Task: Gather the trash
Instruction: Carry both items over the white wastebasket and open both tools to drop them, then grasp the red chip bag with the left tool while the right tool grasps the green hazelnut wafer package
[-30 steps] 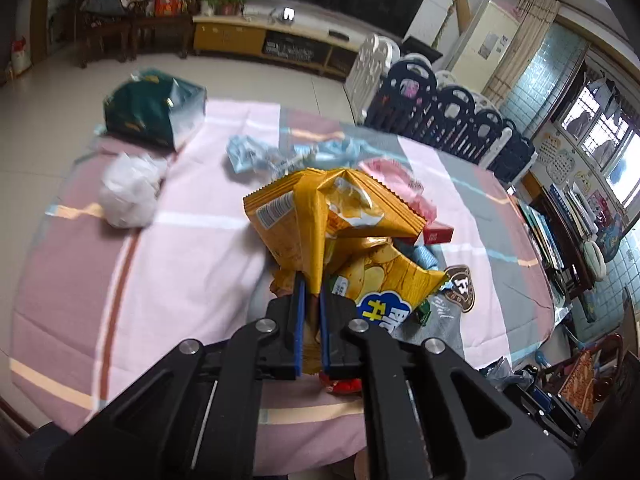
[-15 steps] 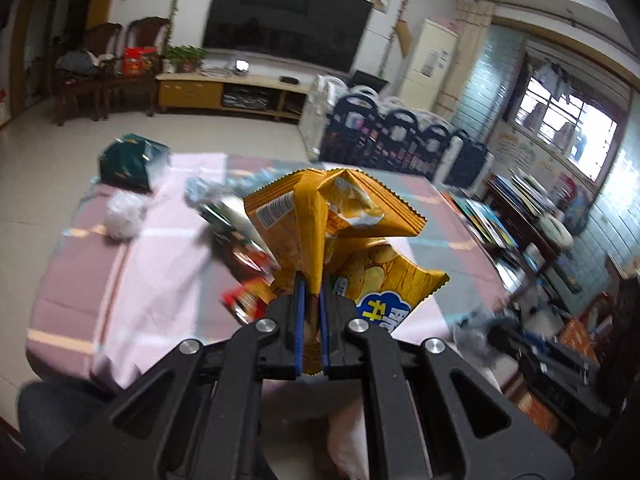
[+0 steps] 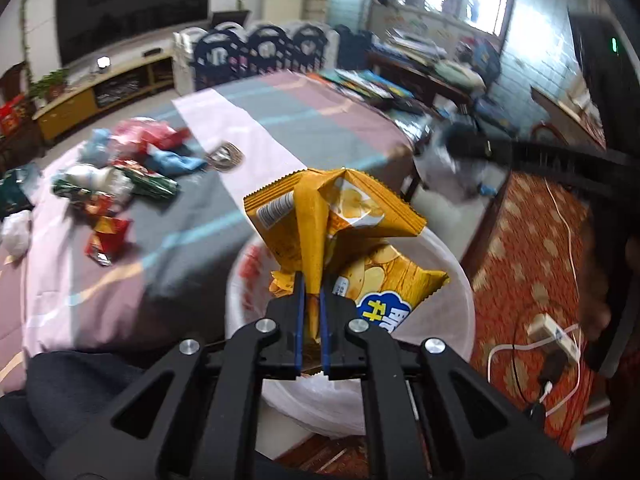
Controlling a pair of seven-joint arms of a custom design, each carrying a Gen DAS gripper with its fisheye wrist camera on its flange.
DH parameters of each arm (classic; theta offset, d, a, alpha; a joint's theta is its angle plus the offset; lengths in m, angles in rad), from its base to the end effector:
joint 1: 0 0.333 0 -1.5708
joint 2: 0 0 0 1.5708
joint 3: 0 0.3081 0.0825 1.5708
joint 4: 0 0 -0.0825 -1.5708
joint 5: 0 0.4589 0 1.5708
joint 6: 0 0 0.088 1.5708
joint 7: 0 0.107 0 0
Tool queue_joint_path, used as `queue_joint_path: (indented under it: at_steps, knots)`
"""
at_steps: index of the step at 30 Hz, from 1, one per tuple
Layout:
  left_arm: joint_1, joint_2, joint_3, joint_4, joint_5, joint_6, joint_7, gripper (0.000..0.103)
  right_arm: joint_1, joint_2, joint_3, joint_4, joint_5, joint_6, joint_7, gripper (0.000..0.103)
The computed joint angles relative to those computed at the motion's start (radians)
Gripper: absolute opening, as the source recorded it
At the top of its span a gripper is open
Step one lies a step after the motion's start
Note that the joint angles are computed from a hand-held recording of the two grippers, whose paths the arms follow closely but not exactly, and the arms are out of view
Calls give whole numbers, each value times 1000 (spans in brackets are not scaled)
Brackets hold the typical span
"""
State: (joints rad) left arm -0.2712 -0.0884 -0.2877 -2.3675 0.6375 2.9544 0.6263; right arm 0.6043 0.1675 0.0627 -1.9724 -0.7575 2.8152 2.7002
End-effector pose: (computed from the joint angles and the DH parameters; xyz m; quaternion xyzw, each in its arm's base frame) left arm 0.4743 -0.3437 0.3698 -0.5886 0.7277 -0.3036 0.1783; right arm 0.5238 0.4536 0.4060 -0.7079 0.5943 -0.1872 0.3325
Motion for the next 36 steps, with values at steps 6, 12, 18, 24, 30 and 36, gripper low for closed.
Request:
queue_joint_path:
  at_steps: [6,12,18,24,30,36]
  knots:
    - [-48,108,7,48,-163,-2,204,9,-10,-10,0,-20,8,15,4,26]
    - [-69,130,28,55,-122,10,179,52,-18,17,17,-20,125,5,-92,27]
    - [-46,77,44,23,70,13,-58,71,2,43,20,-4,230,-18,-181,39]
    - [54,-23,29,-17,389,-96,-521,72,36,45,-5,0,202,-5,-145,75]
    - [155,-50,65,-52,374,-116,-648,72,42,85,-3,39,228,-3,-168,75]
    - [215,112,136,53,157,-96,-458,86,59,180,-2,131,330,-39,-266,75]
